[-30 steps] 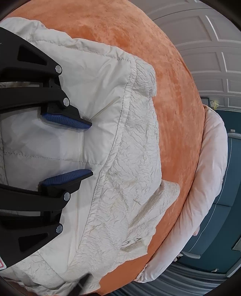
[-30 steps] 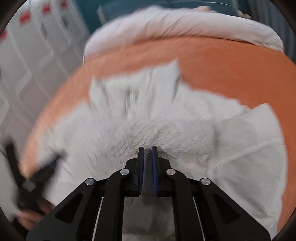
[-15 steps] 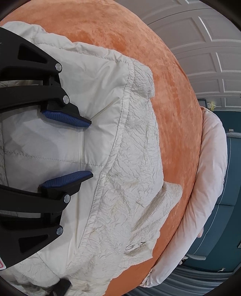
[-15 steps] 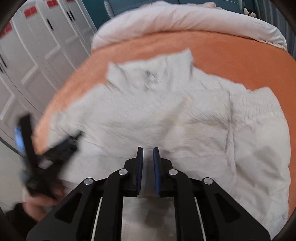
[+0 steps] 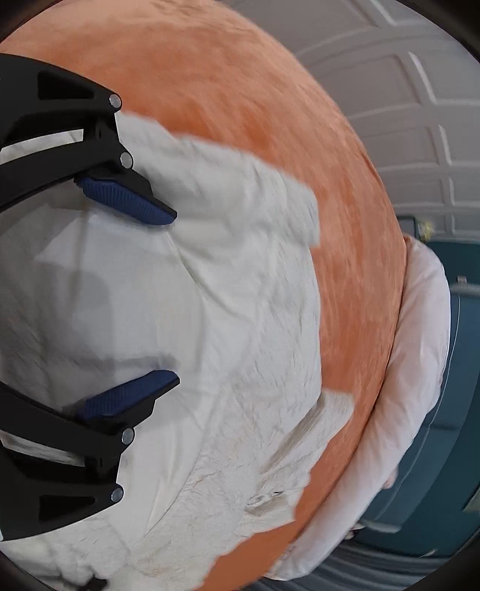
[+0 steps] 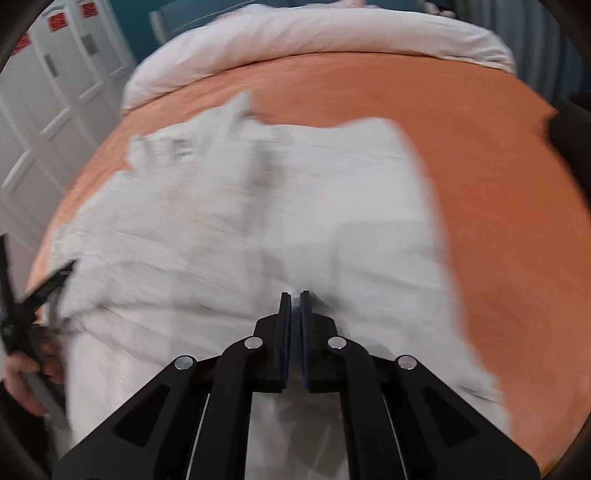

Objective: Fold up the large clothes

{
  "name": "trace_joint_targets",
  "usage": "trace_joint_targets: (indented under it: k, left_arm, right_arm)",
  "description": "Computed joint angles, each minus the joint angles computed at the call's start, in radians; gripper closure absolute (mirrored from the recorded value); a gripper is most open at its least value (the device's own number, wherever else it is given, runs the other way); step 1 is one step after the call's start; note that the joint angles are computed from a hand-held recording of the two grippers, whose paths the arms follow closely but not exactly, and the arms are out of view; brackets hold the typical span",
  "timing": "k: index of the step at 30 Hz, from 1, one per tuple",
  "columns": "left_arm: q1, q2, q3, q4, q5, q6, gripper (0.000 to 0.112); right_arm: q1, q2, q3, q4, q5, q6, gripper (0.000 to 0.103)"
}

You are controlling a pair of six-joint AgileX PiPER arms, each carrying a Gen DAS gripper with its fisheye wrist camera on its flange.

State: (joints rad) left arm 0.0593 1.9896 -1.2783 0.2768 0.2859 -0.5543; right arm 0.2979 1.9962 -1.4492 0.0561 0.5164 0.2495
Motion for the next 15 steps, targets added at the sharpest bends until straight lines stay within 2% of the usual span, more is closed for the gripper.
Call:
trace_joint_targets:
  k: [2, 3, 5, 6, 9, 12, 13, 15]
  left_arm:
    - [0.042, -0.060, 0.076, -0.076, -0.005, 0.068, 0.033]
    - [0.050, -0.086, 0.107, -0.054, -0.001, 0.053, 0.034]
    - [0.048, -0.145, 0.182, 0.074, -0.011, -0.074, 0.034]
    - [0.047, -0.166, 0.199, 0.100, -0.002, -0.107, 0.034]
    - [0.053, -0.226, 0.241, 0.039, 0.024, -0.064, 0.035]
    - [0.060, -0.264, 0.280, 0.054, 0.039, -0.050, 0.035]
    - [0.064, -0.264, 0.286, 0.110, 0.054, -0.084, 0.035]
    - [0.095, -0.277, 0.304, 0.100, 0.060, -0.057, 0.035]
  right_arm:
    - [-0.030, -0.074, 0.091, 0.023, -0.040, -0.021, 0.098]
    - [-0.037, -0.095, 0.114, 0.045, -0.052, -0.045, 0.098]
    - [-0.039, -0.127, 0.125, 0.129, -0.055, -0.127, 0.098]
    - [-0.033, -0.119, 0.108, 0.162, -0.050, -0.155, 0.096]
    - [-0.009, -0.066, 0.051, 0.278, -0.022, -0.247, 0.085]
    - [0.024, 0.014, 0.004, 0.179, 0.010, -0.149, 0.088]
    - [0.023, 0.019, 0.013, 0.183, -0.002, -0.156, 0.089]
    - [0.012, -0.018, 0.058, 0.201, -0.011, -0.162, 0.089]
